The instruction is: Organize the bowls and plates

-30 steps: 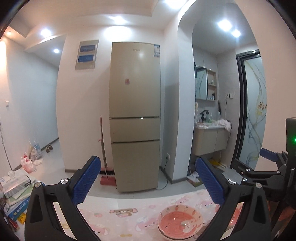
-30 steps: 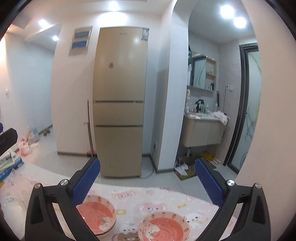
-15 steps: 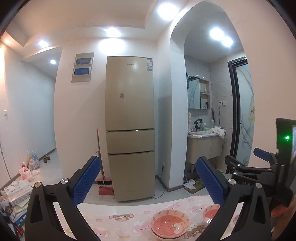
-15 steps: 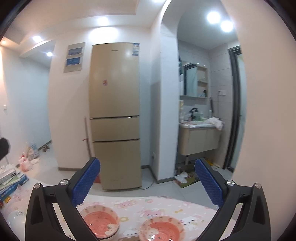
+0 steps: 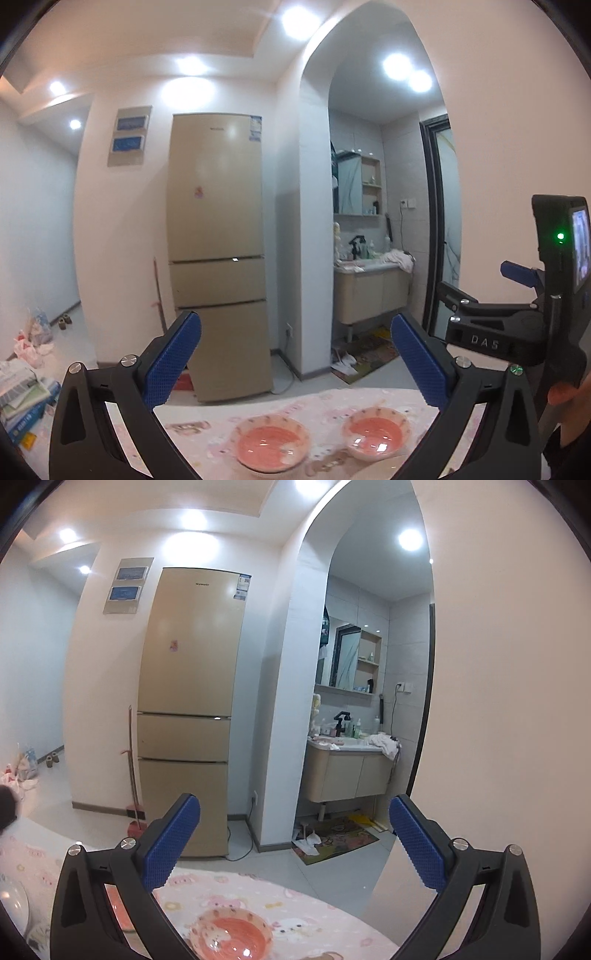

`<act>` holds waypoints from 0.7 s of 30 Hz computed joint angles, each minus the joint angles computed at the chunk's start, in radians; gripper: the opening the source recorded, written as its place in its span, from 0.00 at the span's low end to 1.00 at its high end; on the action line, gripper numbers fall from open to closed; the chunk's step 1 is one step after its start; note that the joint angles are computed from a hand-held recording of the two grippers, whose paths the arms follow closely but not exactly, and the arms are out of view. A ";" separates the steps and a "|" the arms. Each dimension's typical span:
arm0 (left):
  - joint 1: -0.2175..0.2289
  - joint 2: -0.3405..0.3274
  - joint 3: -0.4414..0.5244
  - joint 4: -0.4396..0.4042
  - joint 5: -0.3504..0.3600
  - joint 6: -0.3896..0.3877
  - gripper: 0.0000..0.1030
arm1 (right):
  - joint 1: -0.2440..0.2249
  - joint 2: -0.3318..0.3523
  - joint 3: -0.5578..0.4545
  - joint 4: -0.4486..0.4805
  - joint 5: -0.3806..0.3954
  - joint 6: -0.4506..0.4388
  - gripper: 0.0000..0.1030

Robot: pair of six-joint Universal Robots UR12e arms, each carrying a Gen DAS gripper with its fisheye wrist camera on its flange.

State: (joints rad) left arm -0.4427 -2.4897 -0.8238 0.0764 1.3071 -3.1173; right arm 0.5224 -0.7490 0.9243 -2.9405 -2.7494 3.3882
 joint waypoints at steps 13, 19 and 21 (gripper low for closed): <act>-0.068 -0.058 0.116 -0.144 0.065 -0.013 1.00 | -0.094 -0.182 0.319 0.065 0.291 0.354 1.00; -0.090 -0.120 0.213 -0.331 0.097 0.082 1.00 | -0.154 -0.201 0.397 0.055 0.487 0.461 1.00; -0.093 -0.137 0.246 -0.402 0.089 0.088 1.00 | -0.167 -0.195 0.410 0.060 0.529 0.489 1.00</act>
